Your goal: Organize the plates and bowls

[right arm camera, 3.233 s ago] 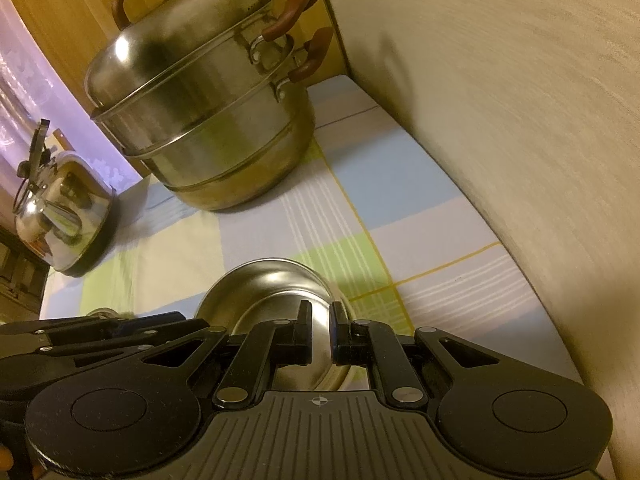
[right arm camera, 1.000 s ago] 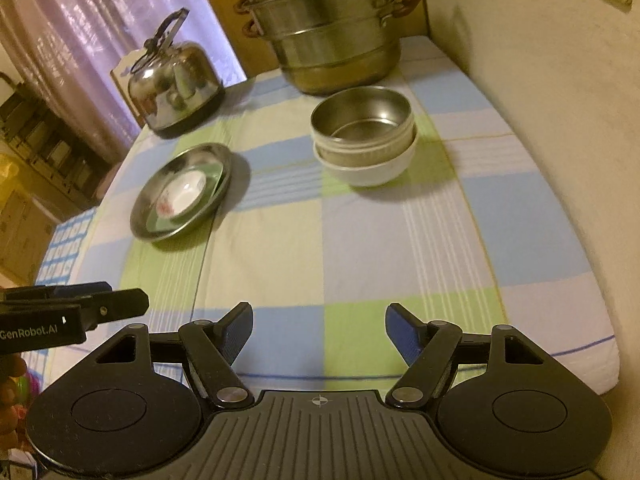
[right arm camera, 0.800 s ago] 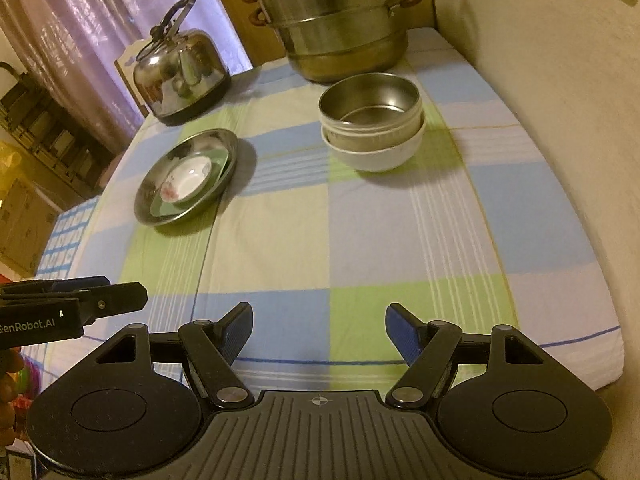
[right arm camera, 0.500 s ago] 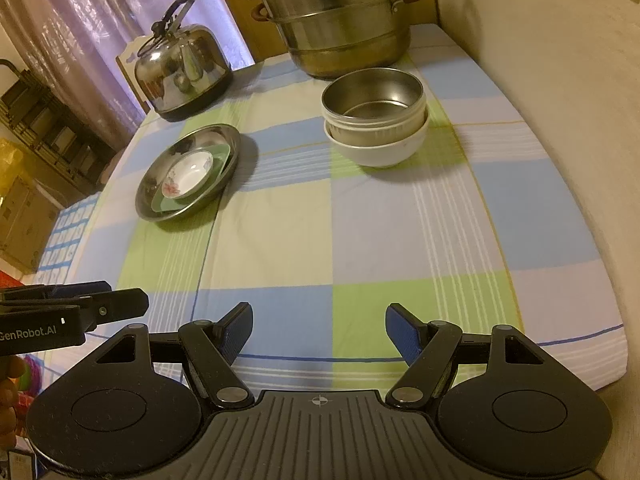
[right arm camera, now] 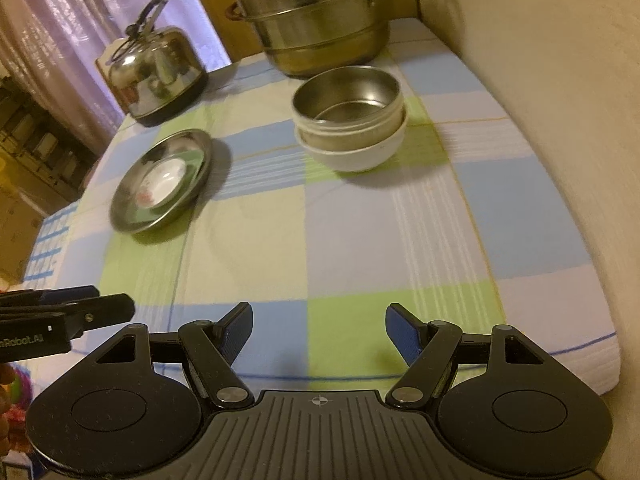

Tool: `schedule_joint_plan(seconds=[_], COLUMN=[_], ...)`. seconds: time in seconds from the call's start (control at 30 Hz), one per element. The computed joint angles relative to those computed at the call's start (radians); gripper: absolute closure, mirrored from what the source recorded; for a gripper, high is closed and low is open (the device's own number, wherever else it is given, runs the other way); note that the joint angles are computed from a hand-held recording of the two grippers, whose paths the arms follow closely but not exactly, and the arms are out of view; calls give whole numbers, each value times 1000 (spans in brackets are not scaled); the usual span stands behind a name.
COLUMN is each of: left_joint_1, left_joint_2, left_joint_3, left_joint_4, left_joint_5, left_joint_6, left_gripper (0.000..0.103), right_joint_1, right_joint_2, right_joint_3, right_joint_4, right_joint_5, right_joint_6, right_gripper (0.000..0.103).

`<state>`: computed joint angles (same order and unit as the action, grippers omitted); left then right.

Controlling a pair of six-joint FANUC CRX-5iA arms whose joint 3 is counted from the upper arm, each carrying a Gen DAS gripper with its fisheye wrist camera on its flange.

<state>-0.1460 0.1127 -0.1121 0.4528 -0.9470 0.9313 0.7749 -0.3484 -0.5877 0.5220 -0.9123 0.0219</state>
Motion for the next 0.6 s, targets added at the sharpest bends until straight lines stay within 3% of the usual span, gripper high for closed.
schedule_joint_plan(seconds=[0.3, 0.6], left_joint_1=[-59, -139], left_joint_2=[151, 338], left_joint_3=[149, 373], left_joint_4=[32, 82], left_joint_5=[22, 33], left_joint_6=[-34, -37], left_gripper=[43, 43], right_joint_1=[-141, -317], right_joint_2=[75, 171], right_joint_3=[56, 113], right_joint_4=[4, 76], right_joint_5=[12, 119], right_joint_6=[46, 50], right_gripper=[30, 30])
